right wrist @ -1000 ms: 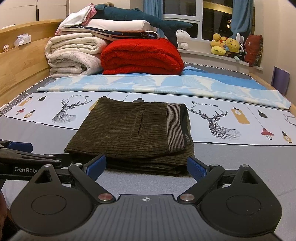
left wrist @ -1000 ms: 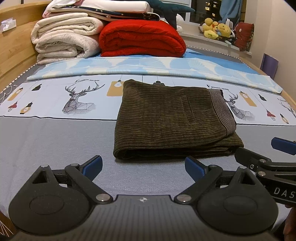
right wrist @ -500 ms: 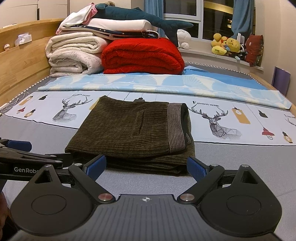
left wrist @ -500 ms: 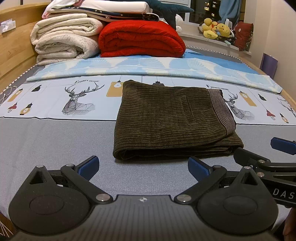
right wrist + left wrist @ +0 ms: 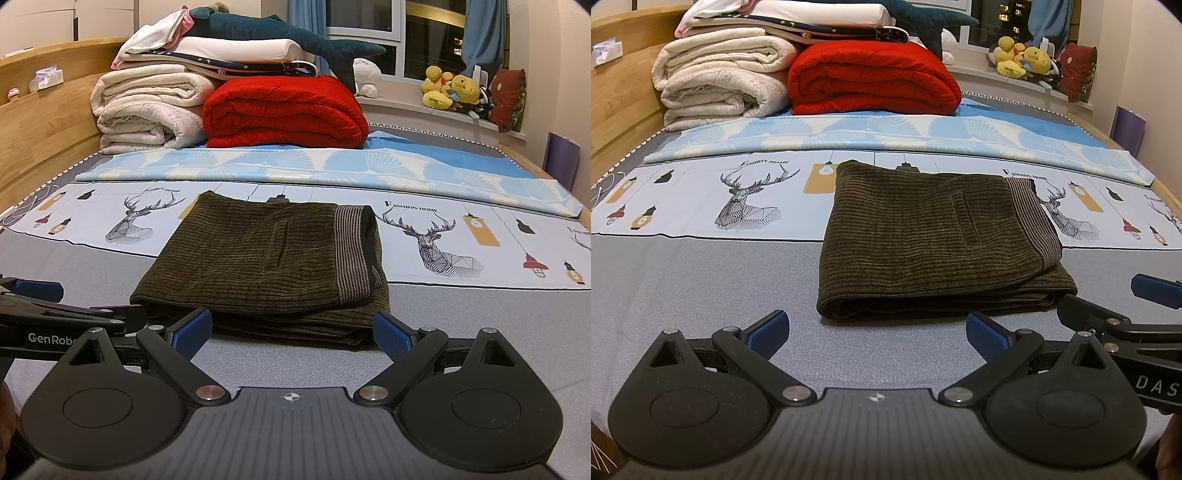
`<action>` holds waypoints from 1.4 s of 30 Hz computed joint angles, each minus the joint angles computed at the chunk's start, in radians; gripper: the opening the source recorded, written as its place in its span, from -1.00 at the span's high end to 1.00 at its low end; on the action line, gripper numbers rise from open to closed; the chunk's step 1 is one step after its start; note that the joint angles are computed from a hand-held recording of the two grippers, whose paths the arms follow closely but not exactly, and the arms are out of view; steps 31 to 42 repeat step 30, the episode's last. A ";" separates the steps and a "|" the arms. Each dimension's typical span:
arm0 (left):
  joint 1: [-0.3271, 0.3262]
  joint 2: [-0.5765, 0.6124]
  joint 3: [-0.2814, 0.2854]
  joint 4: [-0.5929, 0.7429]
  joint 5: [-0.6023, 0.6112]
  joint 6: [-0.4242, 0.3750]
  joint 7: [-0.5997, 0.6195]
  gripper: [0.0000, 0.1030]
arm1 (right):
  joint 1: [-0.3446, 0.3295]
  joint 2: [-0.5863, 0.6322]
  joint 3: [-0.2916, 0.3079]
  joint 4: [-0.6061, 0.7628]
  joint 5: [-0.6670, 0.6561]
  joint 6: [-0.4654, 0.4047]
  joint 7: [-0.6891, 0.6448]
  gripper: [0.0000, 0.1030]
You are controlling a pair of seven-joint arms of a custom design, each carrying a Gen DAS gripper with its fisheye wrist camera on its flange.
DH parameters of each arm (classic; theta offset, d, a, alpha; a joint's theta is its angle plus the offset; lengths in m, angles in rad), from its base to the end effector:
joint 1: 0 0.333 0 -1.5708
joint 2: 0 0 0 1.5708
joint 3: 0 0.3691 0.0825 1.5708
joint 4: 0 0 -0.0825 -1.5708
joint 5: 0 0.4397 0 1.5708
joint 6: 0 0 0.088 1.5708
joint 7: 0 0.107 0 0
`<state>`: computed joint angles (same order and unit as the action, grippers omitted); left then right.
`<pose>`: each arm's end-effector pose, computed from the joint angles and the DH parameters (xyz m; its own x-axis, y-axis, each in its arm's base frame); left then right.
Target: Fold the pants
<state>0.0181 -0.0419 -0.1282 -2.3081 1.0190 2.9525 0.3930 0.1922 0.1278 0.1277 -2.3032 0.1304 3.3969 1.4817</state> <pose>0.5634 -0.1196 0.4351 0.1209 -0.9927 -0.0018 -0.6993 -0.0839 -0.7099 0.5894 0.1777 0.4204 0.2673 -0.9632 -0.0280 -0.5553 -0.1302 -0.8214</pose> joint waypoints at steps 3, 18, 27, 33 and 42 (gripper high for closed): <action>0.000 0.000 0.000 0.000 -0.001 0.000 0.001 -0.98 | 0.003 0.000 -0.002 0.000 0.002 0.000 -0.002 -0.83; -0.001 0.001 0.000 0.001 0.006 -0.002 -0.006 -0.98 | -0.005 -0.001 0.003 0.000 -0.008 -0.001 0.008 -0.83; 0.000 -0.001 0.000 0.001 0.008 -0.001 -0.007 -0.98 | 0.000 -0.001 -0.001 0.001 -0.003 -0.002 0.005 -0.83; 0.001 -0.002 0.001 0.002 0.003 0.000 0.002 -0.98 | 0.000 0.000 0.000 0.001 -0.002 -0.001 0.005 -0.83; 0.001 -0.002 0.001 0.002 0.003 0.000 0.002 -0.98 | 0.000 0.000 0.000 0.001 -0.002 -0.001 0.005 -0.83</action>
